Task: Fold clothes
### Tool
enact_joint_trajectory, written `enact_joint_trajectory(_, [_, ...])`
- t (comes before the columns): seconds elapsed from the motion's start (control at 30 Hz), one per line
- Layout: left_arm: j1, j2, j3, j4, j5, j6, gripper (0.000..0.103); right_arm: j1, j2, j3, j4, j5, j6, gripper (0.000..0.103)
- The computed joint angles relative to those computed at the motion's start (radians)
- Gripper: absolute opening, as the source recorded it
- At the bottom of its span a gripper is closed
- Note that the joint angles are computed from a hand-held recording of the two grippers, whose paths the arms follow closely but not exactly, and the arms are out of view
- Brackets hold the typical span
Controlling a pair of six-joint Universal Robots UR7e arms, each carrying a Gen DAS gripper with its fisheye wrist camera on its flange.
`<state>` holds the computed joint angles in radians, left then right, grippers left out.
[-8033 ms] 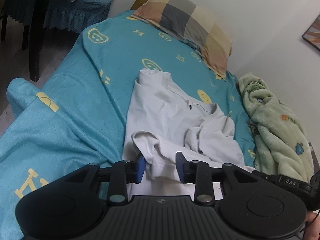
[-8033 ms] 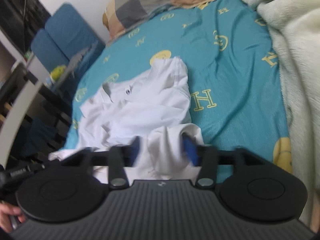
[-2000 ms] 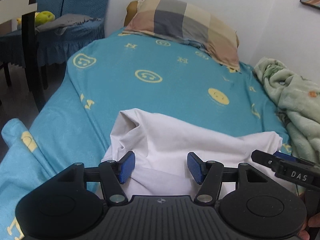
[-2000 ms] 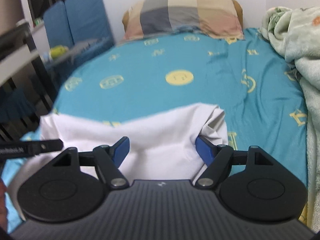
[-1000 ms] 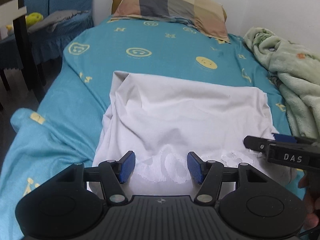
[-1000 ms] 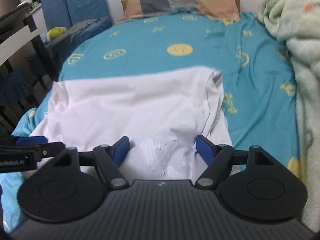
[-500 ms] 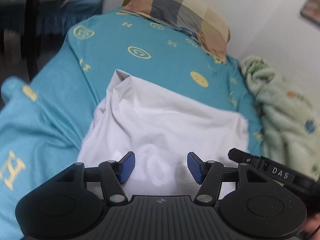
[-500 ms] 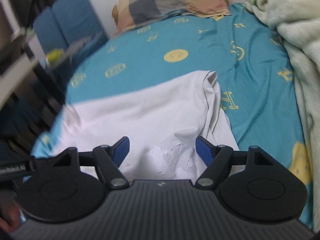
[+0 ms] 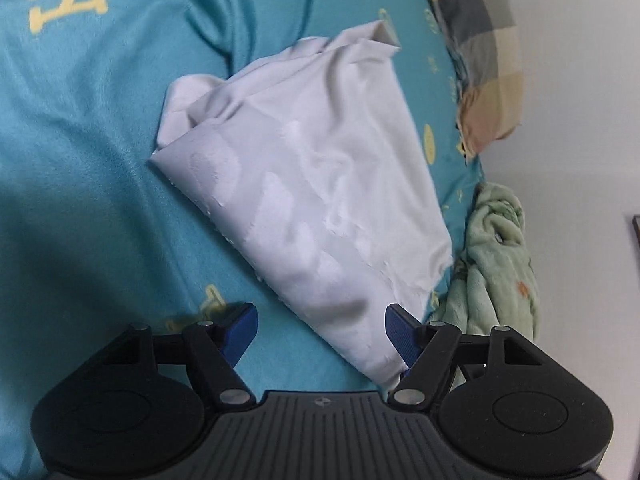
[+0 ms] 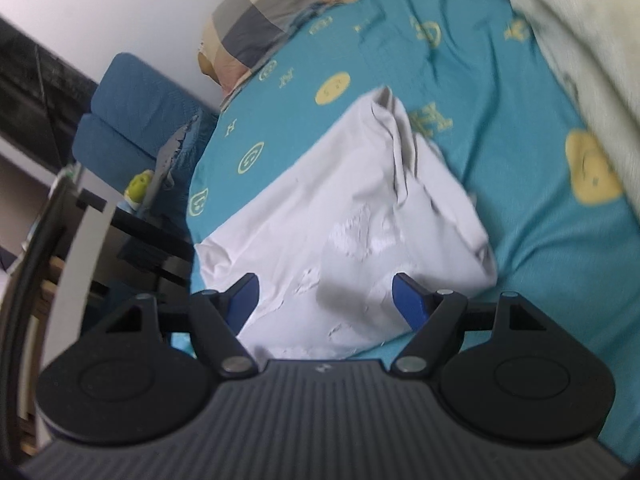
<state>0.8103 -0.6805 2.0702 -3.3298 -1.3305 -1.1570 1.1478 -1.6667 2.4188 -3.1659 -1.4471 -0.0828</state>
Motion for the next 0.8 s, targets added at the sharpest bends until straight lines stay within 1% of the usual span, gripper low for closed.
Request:
enact_joint_trajectory(0.07, [0.018,0.039,0.004,-0.122,-0.01,-0.045,0.071,-0.015,-0.002,-0.002,0.023,0.031,0.032,0.076])
enact_joint_trajectory(0.1, [0.02,0.046,0.002,-0.145,-0.003,-0.045,0.068,-0.024,-0.005,-0.001,0.035,0.052,0.048,0.076])
enact_joint_trajectory(0.17, [0.022,0.058,-0.006,-0.177,0.013,-0.035,0.068,-0.044,-0.01,0.002,0.072,0.105,0.085,0.076])
enact_joint_trajectory(0.2, [0.022,0.062,-0.008,-0.184,0.018,-0.035,0.064,-0.055,-0.01,0.004,0.093,0.137,0.108,0.076])
enact_joint_trajectory(0.23, [0.019,0.062,-0.01,-0.178,0.028,-0.032,0.055,-0.067,-0.01,0.007,0.114,0.169,0.13,0.076])
enact_joint_trajectory(0.27, [0.016,0.061,-0.011,-0.171,0.04,-0.029,0.049,-0.078,-0.009,0.009,0.134,0.201,0.151,0.076])
enact_joint_trajectory(0.3, [0.012,0.06,-0.012,-0.163,0.052,-0.027,0.037,-0.089,-0.007,0.011,0.154,0.234,0.171,0.076])
enact_joint_trajectory(0.33, [0.01,0.062,-0.013,-0.172,0.056,-0.02,0.027,-0.101,-0.005,0.013,0.173,0.267,0.19,0.076])
enact_joint_trajectory(0.43, [0.003,0.069,-0.013,-0.229,0.057,-0.001,0.018,-0.12,0.031,0.018,0.205,0.344,0.256,0.076])
enact_joint_trajectory(0.47, [-0.002,0.071,-0.015,-0.241,0.061,0.012,0.018,-0.122,0.049,0.018,0.2,0.358,0.283,0.076])
enact_joint_trajectory(0.6, [-0.012,0.074,-0.024,-0.277,0.066,0.045,0.016,-0.13,0.122,0.009,0.115,0.391,0.374,0.076])
enact_joint_trajectory(0.7, [-0.017,0.076,-0.03,-0.301,0.066,0.062,0.016,-0.153,0.158,0.005,-0.008,0.396,0.47,0.076])
enact_joint_trajectory(0.73, [-0.015,0.077,-0.031,-0.306,0.063,0.06,0.016,-0.157,0.168,0.005,-0.061,0.385,0.503,0.077])
enact_joint_trajectory(0.8, [-0.008,0.081,-0.032,-0.315,0.053,0.049,0.016,-0.172,0.177,0.006,-0.139,0.371,0.543,0.076])
